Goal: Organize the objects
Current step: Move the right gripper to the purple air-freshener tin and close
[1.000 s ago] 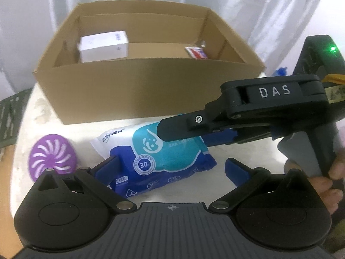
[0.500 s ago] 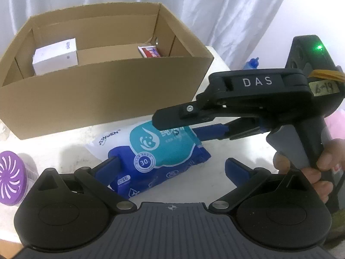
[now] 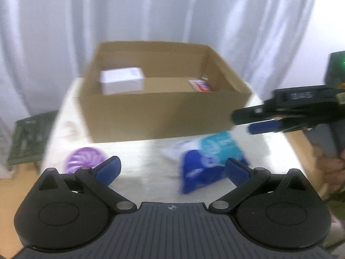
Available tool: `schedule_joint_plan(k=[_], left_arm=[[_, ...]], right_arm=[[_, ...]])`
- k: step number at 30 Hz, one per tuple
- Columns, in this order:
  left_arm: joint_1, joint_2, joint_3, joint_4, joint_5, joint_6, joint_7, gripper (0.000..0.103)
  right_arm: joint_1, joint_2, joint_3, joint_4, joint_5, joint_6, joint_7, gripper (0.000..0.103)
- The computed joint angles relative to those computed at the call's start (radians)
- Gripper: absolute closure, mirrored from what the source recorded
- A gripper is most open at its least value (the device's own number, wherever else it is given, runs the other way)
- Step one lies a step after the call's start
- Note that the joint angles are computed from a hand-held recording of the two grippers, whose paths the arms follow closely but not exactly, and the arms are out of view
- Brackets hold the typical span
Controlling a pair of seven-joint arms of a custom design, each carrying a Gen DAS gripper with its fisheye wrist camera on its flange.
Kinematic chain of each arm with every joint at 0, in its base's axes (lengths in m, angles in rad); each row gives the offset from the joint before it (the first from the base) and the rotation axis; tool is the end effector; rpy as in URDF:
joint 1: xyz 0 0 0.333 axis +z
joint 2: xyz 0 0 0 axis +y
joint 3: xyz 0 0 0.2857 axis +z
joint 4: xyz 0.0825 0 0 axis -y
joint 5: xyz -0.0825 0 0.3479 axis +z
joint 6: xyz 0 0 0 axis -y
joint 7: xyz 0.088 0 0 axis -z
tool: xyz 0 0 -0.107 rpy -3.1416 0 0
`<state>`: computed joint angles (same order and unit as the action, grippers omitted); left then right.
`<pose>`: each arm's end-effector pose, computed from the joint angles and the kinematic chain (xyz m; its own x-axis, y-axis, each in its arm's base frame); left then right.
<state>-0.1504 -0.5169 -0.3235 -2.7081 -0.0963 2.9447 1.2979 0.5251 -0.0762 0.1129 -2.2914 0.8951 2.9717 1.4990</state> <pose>0.3587 -0.1814 0.4593 -0.1725 -0.9796 0.1033 -0.7423 0.0603 -0.6673 0.4413 0.2615 0.4434 0.0605 -0.8065 -0.5881 -0.8600 0.2570 -0.4409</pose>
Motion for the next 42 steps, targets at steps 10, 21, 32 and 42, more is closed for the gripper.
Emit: schedule_joint_plan(k=[10,21,32,42], left_arm=[[0.218,-0.119,-0.13,-0.092,0.174,-0.065,-0.156,0.001],[0.246,-0.035,-0.095,-0.116,0.225,0.001,-0.196,0.008],[0.248,0.043,-0.064,-0.095,0.205,0.041,-0.191,0.023],[0.208,0.056,-0.052,-0.09,0.162,0.049,-0.158,0.035]], right_arm=[[0.01,0.162,0.091,0.243,0.01,-0.053,-0.169,0.025],[-0.047,0.41,0.186,0.468,-0.211,-0.121,0.012,0.033],[-0.143,0.534,0.301,0.575,-0.264,-0.157,0.051,0.047],[-0.158,0.53,0.316,0.564,-0.246,-0.184,0.038,0.061]])
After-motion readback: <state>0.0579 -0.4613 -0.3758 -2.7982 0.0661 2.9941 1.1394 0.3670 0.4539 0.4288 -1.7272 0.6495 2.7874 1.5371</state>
